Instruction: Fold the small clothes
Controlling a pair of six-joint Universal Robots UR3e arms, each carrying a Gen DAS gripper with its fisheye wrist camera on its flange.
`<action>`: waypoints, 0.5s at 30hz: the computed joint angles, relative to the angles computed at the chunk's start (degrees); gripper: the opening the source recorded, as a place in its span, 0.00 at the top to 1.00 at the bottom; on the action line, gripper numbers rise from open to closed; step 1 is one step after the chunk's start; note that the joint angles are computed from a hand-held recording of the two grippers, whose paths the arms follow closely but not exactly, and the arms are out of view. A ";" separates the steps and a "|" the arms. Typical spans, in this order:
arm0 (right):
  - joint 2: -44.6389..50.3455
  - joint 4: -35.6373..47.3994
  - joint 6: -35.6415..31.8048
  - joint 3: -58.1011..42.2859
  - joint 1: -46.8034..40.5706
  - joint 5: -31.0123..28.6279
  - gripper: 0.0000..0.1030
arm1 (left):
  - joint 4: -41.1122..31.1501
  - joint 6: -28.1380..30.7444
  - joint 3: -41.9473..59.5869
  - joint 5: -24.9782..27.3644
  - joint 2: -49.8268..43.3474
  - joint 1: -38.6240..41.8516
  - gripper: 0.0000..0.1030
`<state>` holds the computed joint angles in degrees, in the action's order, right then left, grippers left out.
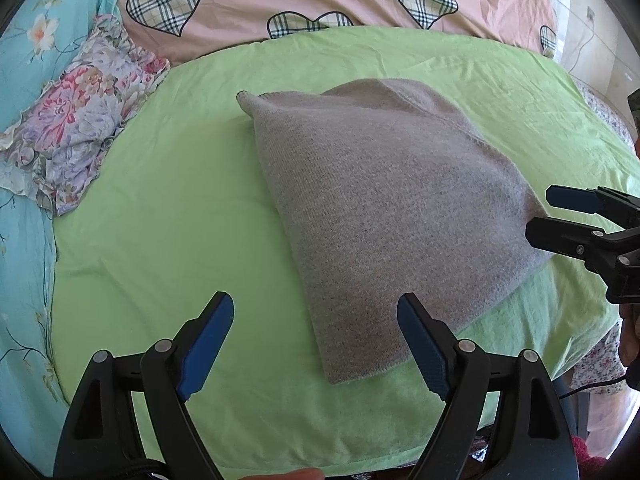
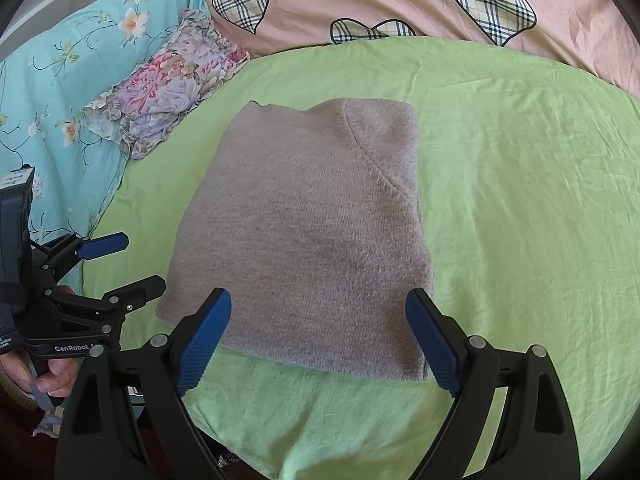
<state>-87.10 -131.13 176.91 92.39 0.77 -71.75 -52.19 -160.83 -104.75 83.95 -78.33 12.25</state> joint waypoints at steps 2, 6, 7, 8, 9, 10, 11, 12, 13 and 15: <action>0.71 -0.33 -0.11 -0.48 0.03 0.28 0.13 | 0.82 -0.85 -0.20 0.72 -0.37 -0.52 0.18; 2.42 -0.90 -0.65 -1.73 0.06 0.59 0.13 | 0.99 -2.04 -0.02 0.82 -0.64 -0.81 0.17; 2.76 -0.99 -0.70 -1.98 -0.02 0.83 0.13 | 1.10 -2.45 0.13 1.05 -0.83 -0.95 0.17; 2.94 -1.12 -0.71 -2.09 -0.08 1.03 0.13 | 1.17 -3.08 0.34 1.44 -1.05 -1.21 0.17; 3.08 -1.35 -0.80 -2.13 -0.24 1.35 0.13 | 1.13 -3.49 0.52 1.49 -1.22 -1.23 0.16; 3.06 -1.59 -0.82 -2.00 -0.34 1.48 0.13 | 0.97 -3.91 0.68 1.29 -1.27 -1.09 0.16; 3.09 -1.86 -0.65 -1.93 -0.36 1.51 0.13 | 0.59 -4.61 1.08 1.13 -1.47 -1.10 0.16; 3.01 -2.11 -0.46 -1.77 -0.54 1.76 0.13 | 0.43 -5.09 1.22 0.99 -1.49 -1.12 0.16; 2.98 -2.22 -0.37 -1.72 -0.67 1.98 0.13 | 0.52 -5.83 1.51 1.23 -1.70 -1.38 0.16; 2.74 -2.62 -0.22 -1.44 -0.83 2.19 0.13 | 1.29 -6.83 1.50 2.26 -1.87 -2.08 0.15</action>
<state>-84.36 -133.74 176.68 90.95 -0.06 -69.56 -50.90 -167.66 -103.25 86.21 -80.19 10.17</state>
